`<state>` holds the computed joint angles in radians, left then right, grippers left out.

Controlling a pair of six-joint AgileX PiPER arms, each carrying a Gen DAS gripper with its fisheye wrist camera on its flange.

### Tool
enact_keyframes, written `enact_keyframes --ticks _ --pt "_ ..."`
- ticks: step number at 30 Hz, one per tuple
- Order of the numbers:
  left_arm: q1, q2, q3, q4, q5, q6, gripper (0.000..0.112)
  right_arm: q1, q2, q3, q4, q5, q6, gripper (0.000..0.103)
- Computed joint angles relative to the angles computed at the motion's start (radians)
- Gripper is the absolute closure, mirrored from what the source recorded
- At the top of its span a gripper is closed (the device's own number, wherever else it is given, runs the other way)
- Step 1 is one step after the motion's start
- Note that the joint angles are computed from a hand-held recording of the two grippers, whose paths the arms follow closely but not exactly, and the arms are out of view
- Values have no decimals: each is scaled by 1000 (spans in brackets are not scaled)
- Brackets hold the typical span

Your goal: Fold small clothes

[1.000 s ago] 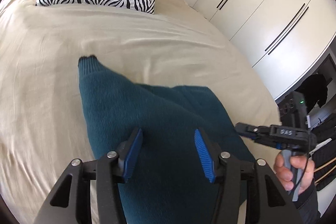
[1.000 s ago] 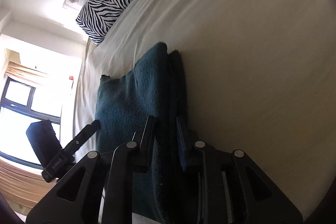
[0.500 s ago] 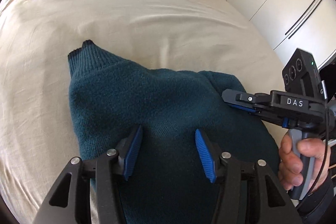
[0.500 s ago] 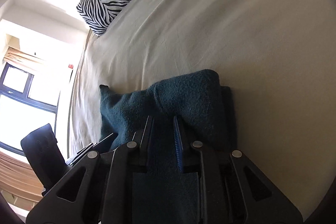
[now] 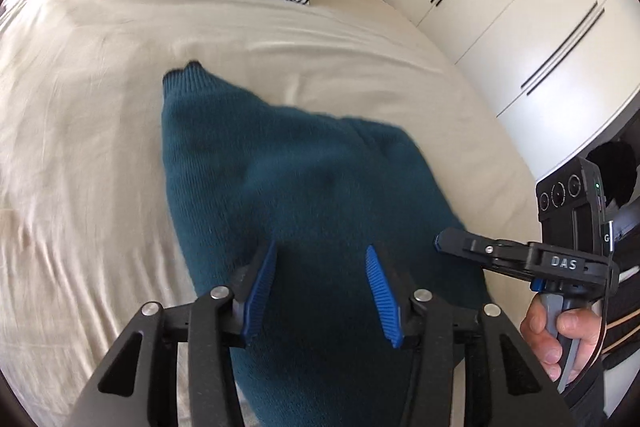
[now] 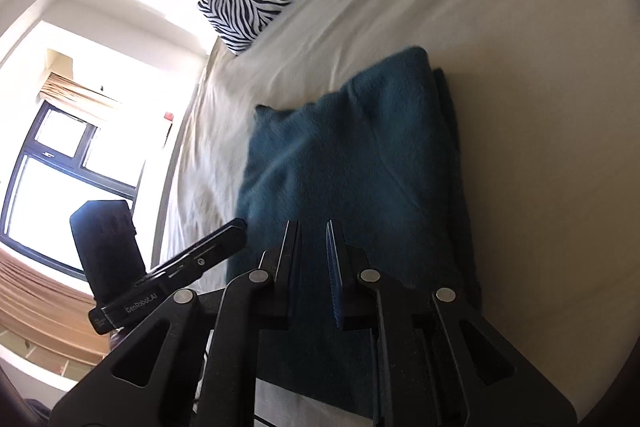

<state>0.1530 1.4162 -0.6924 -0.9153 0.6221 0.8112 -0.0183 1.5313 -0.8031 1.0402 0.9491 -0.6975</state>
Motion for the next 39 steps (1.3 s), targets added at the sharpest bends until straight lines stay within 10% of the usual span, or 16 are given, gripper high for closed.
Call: enact_keyframes --ticks 6,14,20,27,33,37,39 --pt "-50 53 -25 10 -39 -59 63 -155 57 95 134 48 -200 103" --pt "138 -166 102 -102 111 21 60 -213 -271 127 -168 53 12 96" --pt "208 -272 175 -97 147 39 54 -421 -435 249 -239 222 -66 95" --pt "147 -226 189 -82 63 24 47 -342 -365 268 -247 87 -64 95" --pt "297 -279 207 -122 140 101 42 -455 -379 233 -224 162 -114 82" --pt "383 -143 164 -153 212 116 41 -348 -336 152 -209 145 -65 46" --pt "368 -79 135 -145 222 99 41 -281 -260 109 -172 126 -76 45"
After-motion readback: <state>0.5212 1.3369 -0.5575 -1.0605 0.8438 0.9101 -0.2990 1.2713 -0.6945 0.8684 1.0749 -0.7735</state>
